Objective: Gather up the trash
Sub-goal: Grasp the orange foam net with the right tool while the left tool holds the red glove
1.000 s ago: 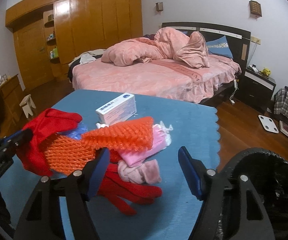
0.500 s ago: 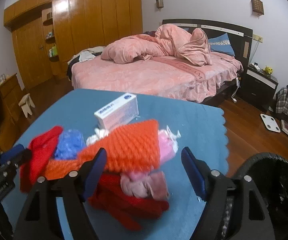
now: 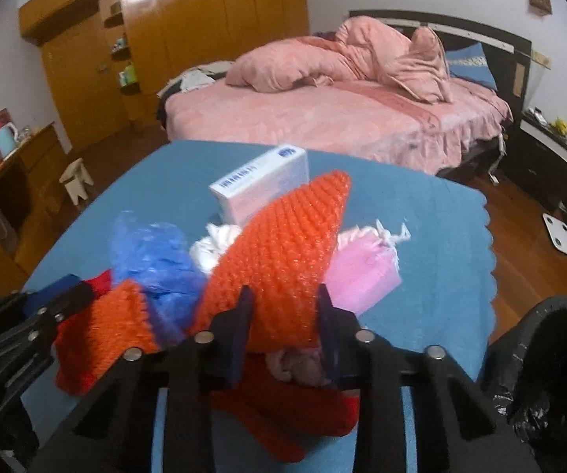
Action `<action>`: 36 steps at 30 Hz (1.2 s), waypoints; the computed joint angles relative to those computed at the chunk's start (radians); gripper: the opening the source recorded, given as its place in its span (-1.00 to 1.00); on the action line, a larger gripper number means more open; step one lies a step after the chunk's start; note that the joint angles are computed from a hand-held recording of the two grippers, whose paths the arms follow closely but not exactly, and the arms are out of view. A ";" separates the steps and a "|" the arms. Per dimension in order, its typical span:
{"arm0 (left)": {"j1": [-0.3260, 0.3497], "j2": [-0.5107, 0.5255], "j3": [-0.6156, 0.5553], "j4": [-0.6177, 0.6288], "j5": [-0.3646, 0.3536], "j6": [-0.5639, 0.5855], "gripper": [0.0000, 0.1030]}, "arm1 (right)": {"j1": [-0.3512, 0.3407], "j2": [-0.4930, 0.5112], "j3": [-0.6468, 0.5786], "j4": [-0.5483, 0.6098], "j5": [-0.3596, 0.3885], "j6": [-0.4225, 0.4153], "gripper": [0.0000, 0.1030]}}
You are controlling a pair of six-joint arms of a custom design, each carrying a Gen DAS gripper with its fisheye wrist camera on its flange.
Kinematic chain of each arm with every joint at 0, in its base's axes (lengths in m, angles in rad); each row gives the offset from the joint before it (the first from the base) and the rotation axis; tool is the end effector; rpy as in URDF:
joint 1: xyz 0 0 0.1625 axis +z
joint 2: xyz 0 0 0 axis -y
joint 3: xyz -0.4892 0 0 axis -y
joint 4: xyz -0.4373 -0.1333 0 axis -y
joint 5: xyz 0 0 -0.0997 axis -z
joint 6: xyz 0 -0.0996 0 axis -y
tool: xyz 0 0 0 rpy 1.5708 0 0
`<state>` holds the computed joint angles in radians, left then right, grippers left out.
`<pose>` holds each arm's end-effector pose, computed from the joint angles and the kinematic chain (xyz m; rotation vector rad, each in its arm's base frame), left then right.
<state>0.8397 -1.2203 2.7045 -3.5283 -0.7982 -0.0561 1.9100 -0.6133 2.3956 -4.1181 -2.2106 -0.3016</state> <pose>-0.0674 -0.3789 0.1683 0.5834 2.3870 -0.9262 0.2145 -0.3861 0.0279 0.4439 -2.3343 0.9621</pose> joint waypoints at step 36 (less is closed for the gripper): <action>-0.004 -0.093 0.096 0.109 -0.021 -0.100 -0.95 | 0.072 0.018 0.112 -0.039 -0.023 0.084 -0.47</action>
<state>0.8355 -1.3133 2.8005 -3.4192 -0.8193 -0.1561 1.9819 -0.5956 2.5071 -4.1573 -2.2336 -0.2181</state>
